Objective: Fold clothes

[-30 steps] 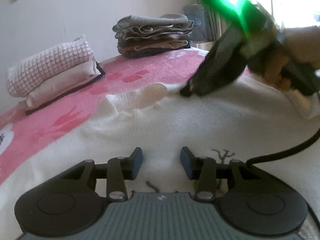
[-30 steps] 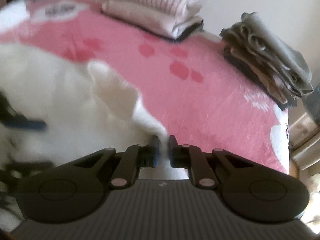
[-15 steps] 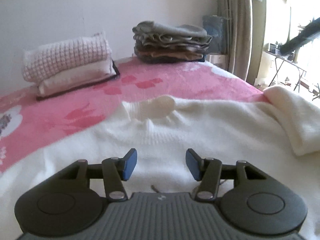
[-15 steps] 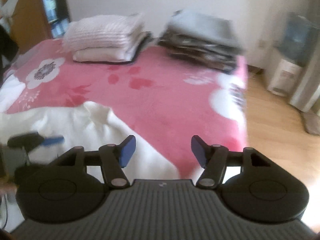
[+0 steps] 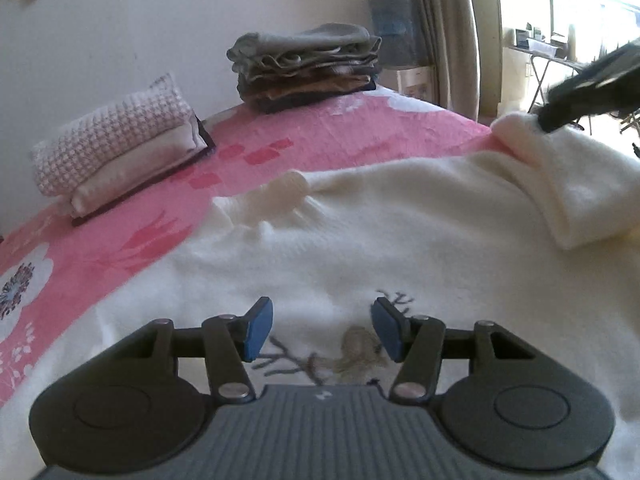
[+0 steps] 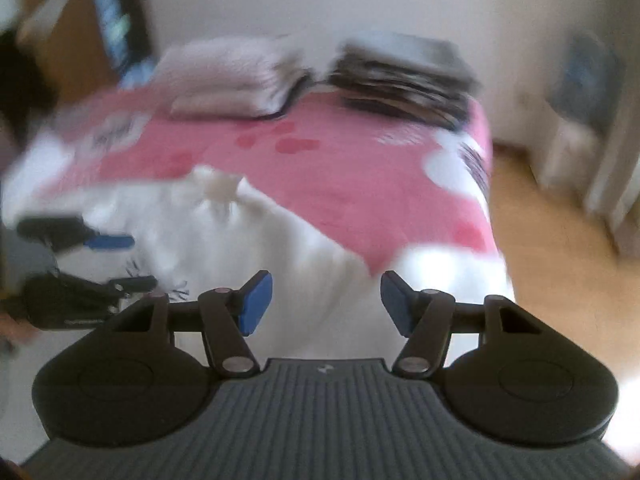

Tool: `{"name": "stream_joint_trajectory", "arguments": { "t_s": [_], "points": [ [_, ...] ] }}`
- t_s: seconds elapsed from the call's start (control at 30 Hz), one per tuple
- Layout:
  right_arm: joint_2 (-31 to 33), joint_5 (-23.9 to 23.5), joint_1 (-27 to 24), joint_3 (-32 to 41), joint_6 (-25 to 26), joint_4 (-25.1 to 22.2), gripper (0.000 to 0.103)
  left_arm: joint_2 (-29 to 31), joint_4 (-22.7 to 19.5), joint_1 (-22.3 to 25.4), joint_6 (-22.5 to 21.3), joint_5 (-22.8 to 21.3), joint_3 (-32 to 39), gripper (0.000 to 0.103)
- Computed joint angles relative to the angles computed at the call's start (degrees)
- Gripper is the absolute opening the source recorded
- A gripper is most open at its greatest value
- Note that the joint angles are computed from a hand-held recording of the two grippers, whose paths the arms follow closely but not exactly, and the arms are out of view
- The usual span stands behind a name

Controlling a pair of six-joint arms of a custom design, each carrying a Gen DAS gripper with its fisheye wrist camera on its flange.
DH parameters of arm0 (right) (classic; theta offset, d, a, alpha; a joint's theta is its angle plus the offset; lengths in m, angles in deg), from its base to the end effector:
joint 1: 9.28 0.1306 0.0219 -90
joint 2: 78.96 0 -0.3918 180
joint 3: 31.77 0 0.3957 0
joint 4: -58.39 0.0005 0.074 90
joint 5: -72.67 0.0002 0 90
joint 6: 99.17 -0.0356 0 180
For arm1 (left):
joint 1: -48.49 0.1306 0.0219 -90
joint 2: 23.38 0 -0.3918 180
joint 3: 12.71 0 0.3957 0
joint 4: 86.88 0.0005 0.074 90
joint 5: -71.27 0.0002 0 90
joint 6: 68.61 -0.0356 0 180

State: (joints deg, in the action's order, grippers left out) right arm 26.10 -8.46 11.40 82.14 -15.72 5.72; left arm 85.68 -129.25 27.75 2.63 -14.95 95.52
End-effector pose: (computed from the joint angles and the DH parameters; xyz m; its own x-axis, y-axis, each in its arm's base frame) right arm 0.5572 0.2039 0.4941 -0.6715 -0.1330 -0.7290 -0.1693 0.9853 -0.0238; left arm 0.5837 -0.2241 0.4201 -0.4781 0.5242 -0.7048 0.5830 0.7895 0.1917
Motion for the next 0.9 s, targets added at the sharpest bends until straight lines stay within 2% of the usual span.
{"name": "stream_joint_trajectory", "arguments": {
  "t_s": [0.03, 0.1, 0.23, 0.3, 0.37, 0.4, 0.43, 0.5, 0.57, 0.63, 0.67, 0.77, 0.83, 0.9],
  "points": [
    [3.0, -0.1, -0.6, 3.6, 4.9, -2.2, 0.060, 0.1, 0.2, -0.2, 0.8, -0.4, -0.3, 0.057],
    [8.8, 1.8, -1.7, 10.7, 10.2, -6.4, 0.061, 0.4, 0.6, -0.5, 1.6, -0.8, -0.9, 0.057],
    [21.7, -6.0, -5.2, 29.7, 7.4, -22.4, 0.061, 0.4, 2.5, -0.8, 2.0, -1.0, -2.0, 0.056],
    [25.4, -9.1, -5.4, 34.9, 7.4, -26.7, 0.060, 0.7, 3.0, -0.7, 2.4, -0.7, -1.8, 0.057],
    [26.8, -10.1, -5.1, 35.9, 7.7, -28.4, 0.038, 0.9, 3.8, -0.7, 3.1, -0.6, -2.0, 0.057],
    [26.4, -9.6, -4.6, 35.0, 6.8, -27.6, 0.022, 1.0, 4.3, -0.7, 3.5, -0.6, -2.1, 0.057],
    [26.0, -8.7, -4.0, 34.0, 6.1, -26.7, 0.013, 1.0, 4.7, -0.7, 3.8, -0.6, -2.2, 0.057],
    [24.1, -3.2, -2.2, 31.2, 6.7, -24.2, 0.010, 0.9, 5.8, -0.7, 4.4, -0.7, -2.9, 0.057],
    [21.1, 3.5, -0.8, 25.6, 9.0, -19.7, 0.009, 0.7, 7.0, -0.8, 4.4, -0.8, -3.8, 0.057],
    [19.4, 7.2, -0.4, 20.8, 10.9, -15.9, 0.009, 0.6, 7.8, -0.8, 4.4, -0.8, -4.1, 0.057],
    [19.3, 7.5, -0.3, 19.5, 10.3, -14.6, 0.009, 0.6, 7.9, -0.8, 4.4, -0.8, -4.2, 0.057],
    [20.5, 9.5, 0.0, 21.3, 7.6, -15.4, 0.015, 0.6, 7.8, -0.4, 4.8, 0.0, -4.1, 0.058],
    [19.8, 10.8, 0.1, 21.5, 6.0, -15.8, 0.042, 0.5, 7.4, -0.2, 4.9, 0.3, -4.0, 0.058],
    [16.6, 8.2, -0.6, 18.7, 2.0, -13.9, 0.045, 0.3, 6.9, 0.0, 5.5, 0.5, -3.9, 0.058]
  ]
}}
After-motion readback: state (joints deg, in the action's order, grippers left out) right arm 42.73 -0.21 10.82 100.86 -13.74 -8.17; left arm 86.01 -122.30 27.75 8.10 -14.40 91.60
